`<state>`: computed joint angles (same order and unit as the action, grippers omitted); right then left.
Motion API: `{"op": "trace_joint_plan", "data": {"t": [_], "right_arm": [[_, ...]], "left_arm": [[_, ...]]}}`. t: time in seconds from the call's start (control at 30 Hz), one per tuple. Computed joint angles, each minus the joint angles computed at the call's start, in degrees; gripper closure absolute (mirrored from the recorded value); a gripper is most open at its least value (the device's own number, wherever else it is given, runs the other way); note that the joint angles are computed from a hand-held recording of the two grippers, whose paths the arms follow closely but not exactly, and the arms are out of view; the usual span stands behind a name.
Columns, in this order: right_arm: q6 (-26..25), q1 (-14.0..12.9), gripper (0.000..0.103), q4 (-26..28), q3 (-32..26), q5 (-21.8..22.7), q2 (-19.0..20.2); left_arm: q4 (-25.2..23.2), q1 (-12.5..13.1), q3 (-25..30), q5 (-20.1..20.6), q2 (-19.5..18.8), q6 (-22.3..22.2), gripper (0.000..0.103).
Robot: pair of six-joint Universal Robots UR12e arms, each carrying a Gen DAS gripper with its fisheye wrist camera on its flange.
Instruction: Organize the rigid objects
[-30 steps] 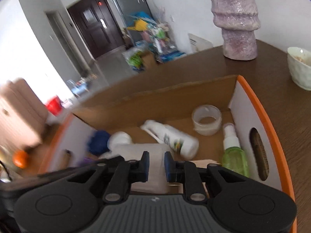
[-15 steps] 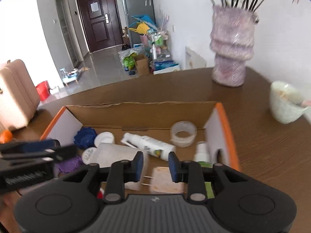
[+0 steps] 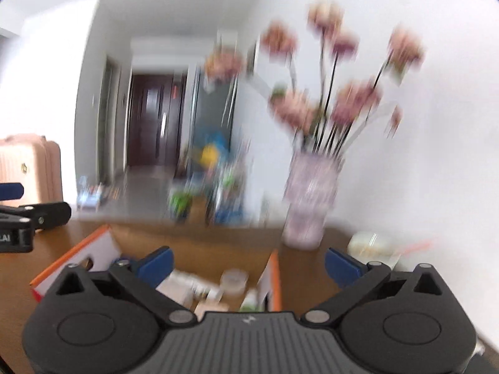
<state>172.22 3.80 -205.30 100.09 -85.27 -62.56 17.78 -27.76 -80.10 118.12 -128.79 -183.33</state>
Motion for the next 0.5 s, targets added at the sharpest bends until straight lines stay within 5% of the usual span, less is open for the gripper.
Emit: {"op": "trace_joint_plan", "data": {"t": [0.5], "right_arm": [[5.9,-1.8,0.0,-9.8,12.6,4.6,-4.5]], "left_arm": [[5.4,-3.1,-9.4,3.5,3.0,-5.5,0.0]]}}
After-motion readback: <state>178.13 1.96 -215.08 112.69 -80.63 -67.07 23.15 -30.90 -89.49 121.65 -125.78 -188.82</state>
